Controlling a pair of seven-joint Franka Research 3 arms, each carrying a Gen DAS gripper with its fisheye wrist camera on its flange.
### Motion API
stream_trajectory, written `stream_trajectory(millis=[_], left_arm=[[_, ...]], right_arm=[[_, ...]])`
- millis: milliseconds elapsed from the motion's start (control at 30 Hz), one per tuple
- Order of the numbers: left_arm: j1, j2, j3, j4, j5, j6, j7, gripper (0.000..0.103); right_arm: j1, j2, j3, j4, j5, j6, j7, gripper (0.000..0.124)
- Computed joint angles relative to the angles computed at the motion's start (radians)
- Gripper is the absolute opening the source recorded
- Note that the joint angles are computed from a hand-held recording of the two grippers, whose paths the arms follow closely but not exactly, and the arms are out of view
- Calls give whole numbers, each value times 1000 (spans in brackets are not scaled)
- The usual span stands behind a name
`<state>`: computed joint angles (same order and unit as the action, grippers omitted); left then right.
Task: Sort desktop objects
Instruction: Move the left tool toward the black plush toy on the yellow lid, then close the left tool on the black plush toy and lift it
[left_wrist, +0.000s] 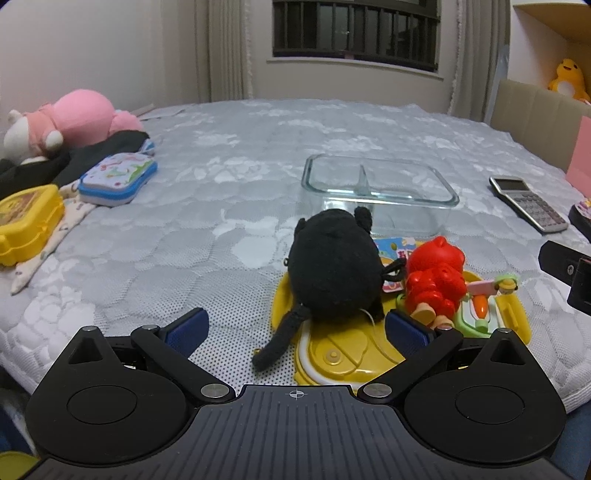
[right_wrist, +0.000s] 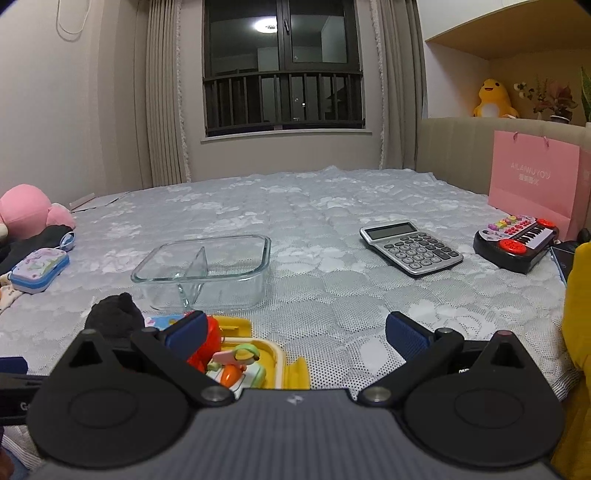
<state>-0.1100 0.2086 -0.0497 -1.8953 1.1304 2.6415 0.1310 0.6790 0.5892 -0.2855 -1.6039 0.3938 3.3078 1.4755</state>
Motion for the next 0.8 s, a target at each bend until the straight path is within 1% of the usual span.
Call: stream_trajectory(millis=[200, 400, 467, 667, 700, 733, 800], left_arm=[[-4, 13, -1, 10, -15, -3, 29, 103], [-2, 19, 3, 12, -40, 1, 46, 103], [-2, 20, 5, 11, -45, 2, 49, 103], [5, 20, 12, 6, -54, 10, 51, 103], [7, 20, 15, 7, -53, 12, 46, 103], [9, 22, 17, 8, -53, 13, 42, 103], [14, 25, 20, 12, -59, 9, 40, 103]], right_arm=[[-13, 7, 7, 14, -20, -36, 14, 103], [-32, 8, 24, 17, -62, -53, 41, 103], [-43, 9, 36, 22, -75, -59, 45, 103], [-65, 19, 47, 38, -115, -87, 69, 103], [-81, 21, 64, 43, -120, -92, 70, 103], [-116, 20, 104, 48, -125, -95, 62, 103], [-240, 17, 256, 57, -135, -101, 11, 103]])
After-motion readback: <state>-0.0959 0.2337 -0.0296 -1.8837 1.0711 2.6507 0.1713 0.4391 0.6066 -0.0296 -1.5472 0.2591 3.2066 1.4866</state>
